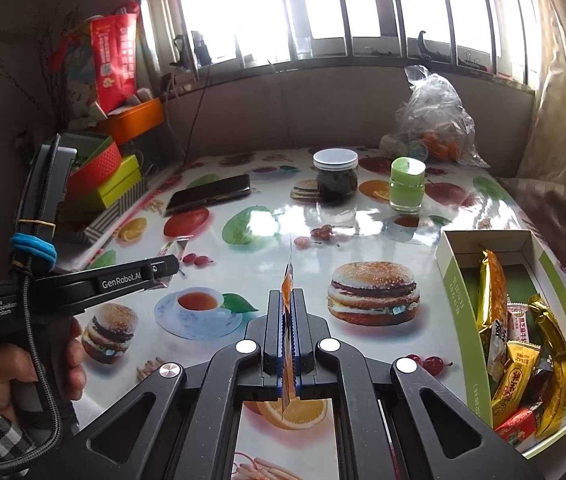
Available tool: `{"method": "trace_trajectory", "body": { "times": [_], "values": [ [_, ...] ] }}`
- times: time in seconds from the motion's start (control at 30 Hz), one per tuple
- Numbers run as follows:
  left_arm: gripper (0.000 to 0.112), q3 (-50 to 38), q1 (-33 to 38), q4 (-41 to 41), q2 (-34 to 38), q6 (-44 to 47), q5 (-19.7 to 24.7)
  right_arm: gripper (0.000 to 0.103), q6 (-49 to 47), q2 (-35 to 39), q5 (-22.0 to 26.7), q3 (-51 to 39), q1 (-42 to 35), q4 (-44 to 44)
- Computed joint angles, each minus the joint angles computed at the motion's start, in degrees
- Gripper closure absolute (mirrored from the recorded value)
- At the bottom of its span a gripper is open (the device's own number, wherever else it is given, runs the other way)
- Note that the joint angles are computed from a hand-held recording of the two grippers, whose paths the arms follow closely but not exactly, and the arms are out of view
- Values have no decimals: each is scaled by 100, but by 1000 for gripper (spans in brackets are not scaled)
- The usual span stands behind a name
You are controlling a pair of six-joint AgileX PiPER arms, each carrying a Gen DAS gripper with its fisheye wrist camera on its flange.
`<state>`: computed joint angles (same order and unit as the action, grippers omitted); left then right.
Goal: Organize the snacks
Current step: 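Carry milk candy with left tool while right tool carries konjac packet to green box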
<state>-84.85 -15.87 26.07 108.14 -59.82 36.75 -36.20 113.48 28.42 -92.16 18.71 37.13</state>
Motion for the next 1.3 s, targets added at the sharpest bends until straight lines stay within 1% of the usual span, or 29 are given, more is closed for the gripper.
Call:
{"method": "trace_trajectory", "body": {
  "times": [0.37,0.73,1.07,1.3],
  "values": [
    [91,-293,-312,119,-21,9,103,99,-342,-531,-202,567,-256,294],
    [91,-848,-629,-10,191,324,209,99,-513,-928,-341,975,-576,495],
    [91,-1857,-923,-329,723,797,493,99,-632,-1117,-325,1173,-1063,700],
    [91,-2727,-1107,-539,1189,1143,814,99,-854,-1213,-293,1285,-1405,938]
  ]
}}
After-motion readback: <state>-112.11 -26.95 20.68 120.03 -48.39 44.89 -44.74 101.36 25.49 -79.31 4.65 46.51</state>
